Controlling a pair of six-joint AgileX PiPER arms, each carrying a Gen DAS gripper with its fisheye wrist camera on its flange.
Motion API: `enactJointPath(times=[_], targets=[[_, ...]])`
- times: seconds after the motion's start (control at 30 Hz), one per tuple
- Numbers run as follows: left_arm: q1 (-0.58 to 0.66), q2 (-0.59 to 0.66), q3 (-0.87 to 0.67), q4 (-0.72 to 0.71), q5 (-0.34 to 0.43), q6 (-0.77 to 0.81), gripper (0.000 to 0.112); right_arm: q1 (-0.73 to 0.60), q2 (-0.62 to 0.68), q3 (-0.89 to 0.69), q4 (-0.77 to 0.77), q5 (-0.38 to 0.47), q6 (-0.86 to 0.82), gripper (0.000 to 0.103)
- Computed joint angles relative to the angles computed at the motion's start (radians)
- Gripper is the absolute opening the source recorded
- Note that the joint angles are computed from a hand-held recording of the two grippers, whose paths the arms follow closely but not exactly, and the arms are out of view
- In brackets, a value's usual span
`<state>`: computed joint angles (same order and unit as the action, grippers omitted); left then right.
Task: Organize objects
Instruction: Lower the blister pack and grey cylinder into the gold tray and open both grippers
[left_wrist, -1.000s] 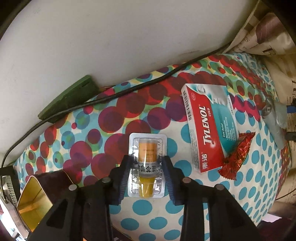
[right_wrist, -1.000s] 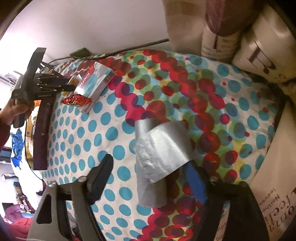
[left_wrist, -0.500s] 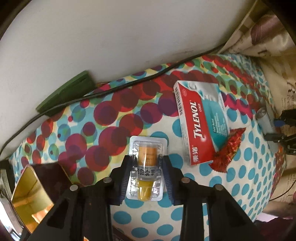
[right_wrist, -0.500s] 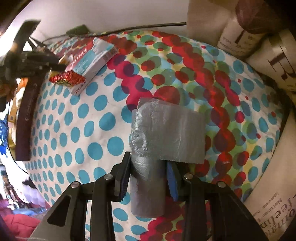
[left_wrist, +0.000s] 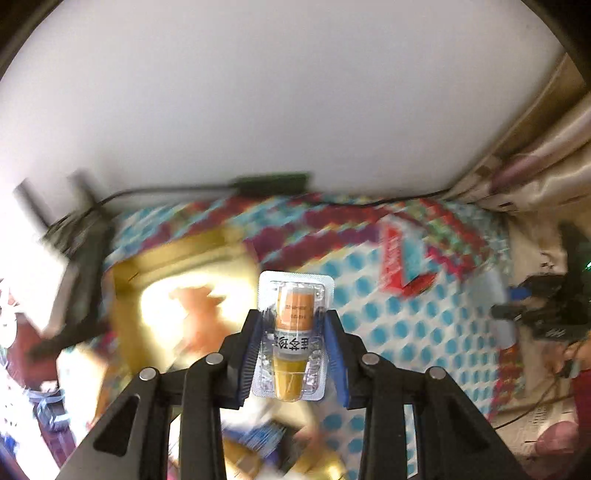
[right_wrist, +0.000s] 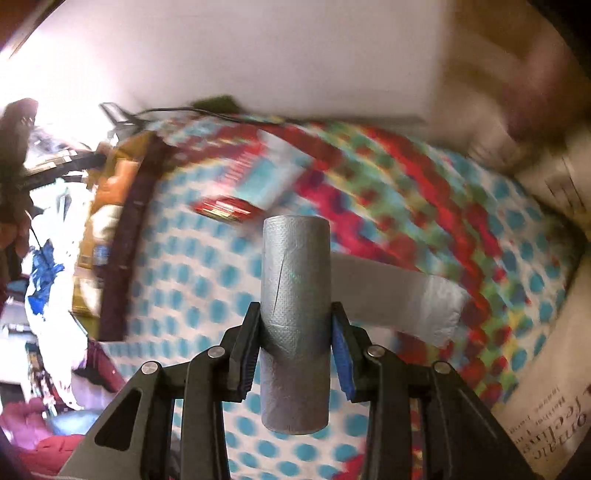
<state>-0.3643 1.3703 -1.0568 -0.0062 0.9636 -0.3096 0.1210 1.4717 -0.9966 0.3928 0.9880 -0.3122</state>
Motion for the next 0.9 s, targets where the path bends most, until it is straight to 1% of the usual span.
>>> enactJointPath(times=[0.07, 0.13, 0.23, 0.27, 0.33, 0.43, 0.5, 0.57, 0.63, 0.7, 0.8, 0.9], targets=[[0.032, -0.085, 0.085, 0.010, 0.020, -0.030, 0.034, 0.080, 0.035, -0.073, 0.039, 0.011, 0.024, 0.034], [0.077, -0.160, 0.156, -0.021, 0.016, -0.015, 0.035, 0.166, 0.076, -0.147, 0.069, 0.012, 0.063, 0.034], [0.068, -0.238, 0.229, -0.005, 0.019, -0.051, 0.035, 0.277, 0.152, -0.270, 0.095, 0.017, 0.115, 0.034], [0.067, -0.258, 0.253, -0.021, 0.008, -0.042, 0.035, 0.318, 0.190, -0.326, 0.108, 0.022, 0.133, 0.034], [0.034, -0.275, 0.287, 0.006, -0.010, -0.085, 0.035, 0.385, 0.272, -0.438, 0.110, 0.030, 0.177, 0.034], [0.046, -0.315, 0.329, -0.014, -0.032, -0.084, 0.035, 0.447, 0.386, -0.591, 0.116, 0.054, 0.235, 0.034], [0.063, -0.346, 0.346, -0.025, -0.030, -0.077, 0.035, 0.484, 0.445, -0.680, 0.100, 0.070, 0.278, 0.034], [0.091, -0.391, 0.359, -0.049, -0.016, -0.062, 0.035, 0.515, 0.517, -0.784, 0.098, 0.097, 0.313, 0.034], [0.122, -0.439, 0.367, -0.080, 0.016, -0.031, 0.035, 0.539, 0.582, -0.877, 0.087, 0.126, 0.345, 0.034], [0.118, -0.476, 0.368, -0.069, 0.042, -0.044, 0.036, 0.564, 0.665, -0.989, 0.076, 0.154, 0.388, 0.034], [0.084, -0.520, 0.362, -0.043, 0.094, -0.075, 0.036, 0.593, 0.775, -1.133, 0.078, 0.189, 0.439, 0.034], [-0.004, -0.548, 0.357, 0.012, 0.132, -0.143, 0.037, 0.622, 0.889, -1.282, 0.072, 0.228, 0.495, 0.034]])
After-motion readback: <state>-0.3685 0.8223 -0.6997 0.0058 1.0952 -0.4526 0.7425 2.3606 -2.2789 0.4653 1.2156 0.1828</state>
